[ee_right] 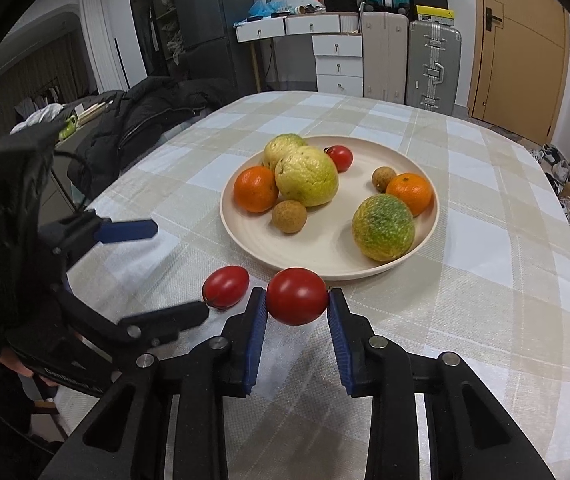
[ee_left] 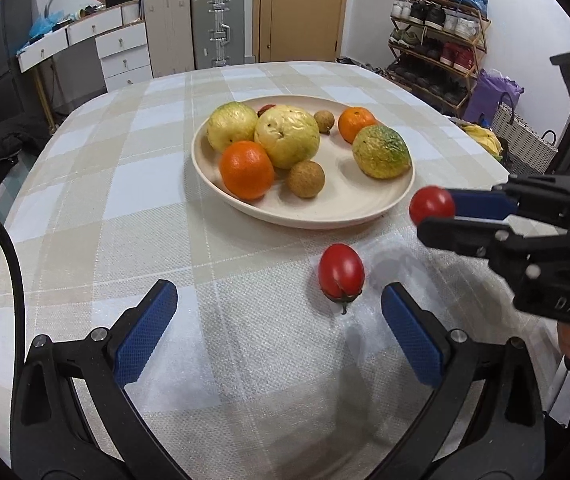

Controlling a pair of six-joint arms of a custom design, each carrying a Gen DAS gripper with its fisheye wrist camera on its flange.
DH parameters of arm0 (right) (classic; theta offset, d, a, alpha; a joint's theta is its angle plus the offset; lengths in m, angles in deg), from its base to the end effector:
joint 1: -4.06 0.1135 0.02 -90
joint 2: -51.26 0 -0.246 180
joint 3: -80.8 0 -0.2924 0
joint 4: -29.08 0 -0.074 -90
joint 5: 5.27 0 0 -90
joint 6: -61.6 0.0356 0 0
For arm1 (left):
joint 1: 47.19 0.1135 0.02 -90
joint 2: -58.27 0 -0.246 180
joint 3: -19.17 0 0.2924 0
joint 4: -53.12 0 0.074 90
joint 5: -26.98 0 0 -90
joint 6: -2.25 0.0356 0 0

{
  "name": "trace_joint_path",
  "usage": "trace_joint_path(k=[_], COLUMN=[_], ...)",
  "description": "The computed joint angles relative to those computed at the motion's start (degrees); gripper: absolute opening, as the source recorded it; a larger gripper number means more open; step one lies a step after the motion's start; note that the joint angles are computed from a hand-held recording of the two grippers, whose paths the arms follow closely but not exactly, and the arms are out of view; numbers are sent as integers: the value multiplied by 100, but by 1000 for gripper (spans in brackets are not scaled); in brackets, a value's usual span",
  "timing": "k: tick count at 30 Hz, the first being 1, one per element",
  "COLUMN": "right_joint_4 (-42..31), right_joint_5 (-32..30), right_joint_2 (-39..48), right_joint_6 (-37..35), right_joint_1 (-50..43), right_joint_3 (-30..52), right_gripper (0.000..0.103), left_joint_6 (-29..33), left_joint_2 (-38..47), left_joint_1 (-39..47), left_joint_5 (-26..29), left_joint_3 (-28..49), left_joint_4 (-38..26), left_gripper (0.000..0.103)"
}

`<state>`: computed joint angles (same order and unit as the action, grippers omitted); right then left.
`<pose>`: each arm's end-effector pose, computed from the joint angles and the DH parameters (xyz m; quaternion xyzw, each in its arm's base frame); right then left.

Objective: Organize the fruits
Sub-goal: 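Close the right tool on one red tomato while the left tool grasps the other, then lift and carry both red tomatoes over the plate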

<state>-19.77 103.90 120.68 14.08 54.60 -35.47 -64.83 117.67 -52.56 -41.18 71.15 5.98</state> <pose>0.1914 0.2141 0.2271 -0.0154 0.9404 0.1087 0.3217 0.2445 -0.0363 0.2003 0.2845 0.8929 -0.1327 0.3229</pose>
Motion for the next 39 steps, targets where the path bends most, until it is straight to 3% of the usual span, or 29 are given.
trace_joint_path(k=[3,8,21,39], right_joint_4=[-23,-79,-22,49], right_joint_5=[35,76,19,65], right_joint_2=[-132,-213,-146,-249], right_joint_6=[14,48,32,47], right_joint_1=[-38,-9,-12,-75], right_joint_3=[-48,-54,-74,-172], right_gripper=[32,32,32,32], left_joint_6=[-32,-46,52,12], left_joint_2=[106,365,341,-299], left_joint_1=[-47,-280,-458,-376], left_joint_5=[97,-18,151,234], left_joint_3=[52,167,168,-89], left_joint_4=[-64,-163,-226,-96], left_gripper=[101,74,23,23])
